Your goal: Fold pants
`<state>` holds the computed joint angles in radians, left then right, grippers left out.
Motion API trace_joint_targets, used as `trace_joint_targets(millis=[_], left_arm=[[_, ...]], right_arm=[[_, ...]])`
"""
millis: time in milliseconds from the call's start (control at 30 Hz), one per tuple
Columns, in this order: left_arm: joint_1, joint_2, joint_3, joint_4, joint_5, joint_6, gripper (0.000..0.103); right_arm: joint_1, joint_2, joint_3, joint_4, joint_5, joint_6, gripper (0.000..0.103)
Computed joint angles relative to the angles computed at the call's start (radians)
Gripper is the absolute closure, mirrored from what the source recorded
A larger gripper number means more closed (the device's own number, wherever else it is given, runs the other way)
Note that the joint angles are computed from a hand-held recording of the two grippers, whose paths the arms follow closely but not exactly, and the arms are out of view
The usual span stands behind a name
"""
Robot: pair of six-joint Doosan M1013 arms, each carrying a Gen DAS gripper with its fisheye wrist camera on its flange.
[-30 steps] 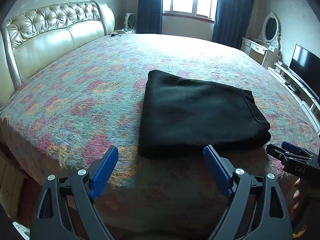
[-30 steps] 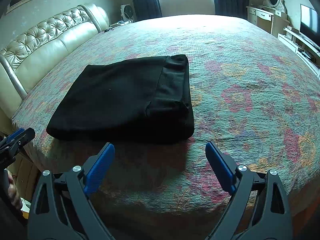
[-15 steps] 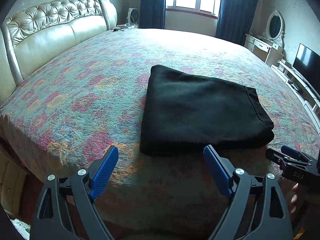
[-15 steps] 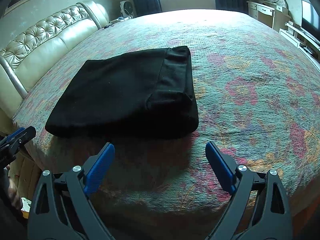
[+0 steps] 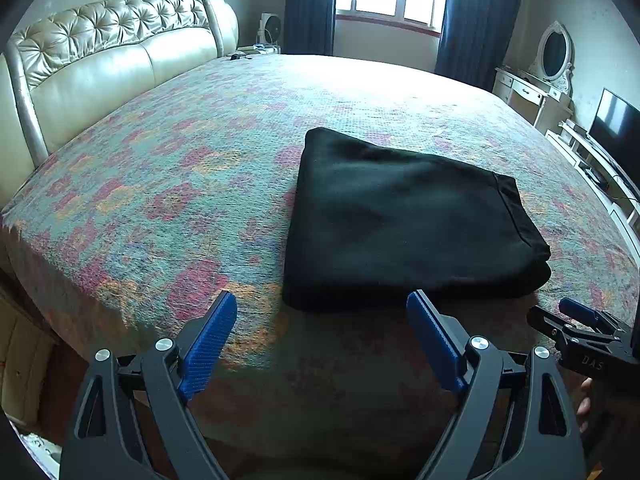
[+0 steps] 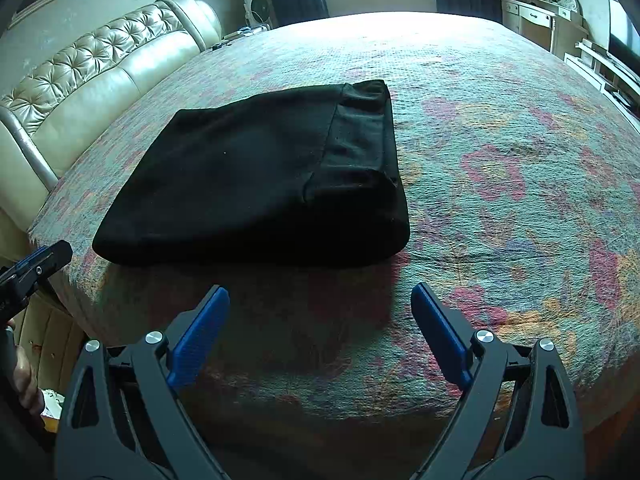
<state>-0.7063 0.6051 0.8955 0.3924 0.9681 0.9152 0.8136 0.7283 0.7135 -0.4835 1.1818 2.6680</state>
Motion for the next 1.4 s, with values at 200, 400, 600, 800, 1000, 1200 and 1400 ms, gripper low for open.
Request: trace_joint_targets(millis=[200,400,600,800,1000,1200,1400], left_arm=[[-0.001,0.0,-0.001,0.008,-0.003,-0.003,0.017],[-0.005,0.0,-0.001,0.025,-0.003,-0.002,0.017],[-0.005,0.002,-0.005,0.02,0.006,-0.001,0.017],[-0.007,0.003,-0.005,0.03,0.007,-0.011,0.017],[-0.007,0.005,-0.009,0.024,0.013,-0.001,0.017],[-0.008,0.005,-0.011,0.02,0.016,0.0,0.017],[-0.01,0.004,-0.009,0.021,0.015,0.0,0.017]], right_arm=[[-0.001,-0.001,0.003,0.005,-0.004,-0.001,0.011],[-0.001,0.001,0.0,0.014,-0.005,-0.004,0.011],[-0.001,0.002,-0.001,0.014,-0.005,-0.005,0.011],[0.0,0.0,0.0,0.007,-0.004,0.004,0.011],[-0.003,-0.002,0.006,0.012,-0.005,0.001,0.011],[-0.004,0.001,0.003,0.022,-0.003,-0.007,0.011],[-0.003,0.003,0.0,0.025,-0.001,-0.006,0.011]])
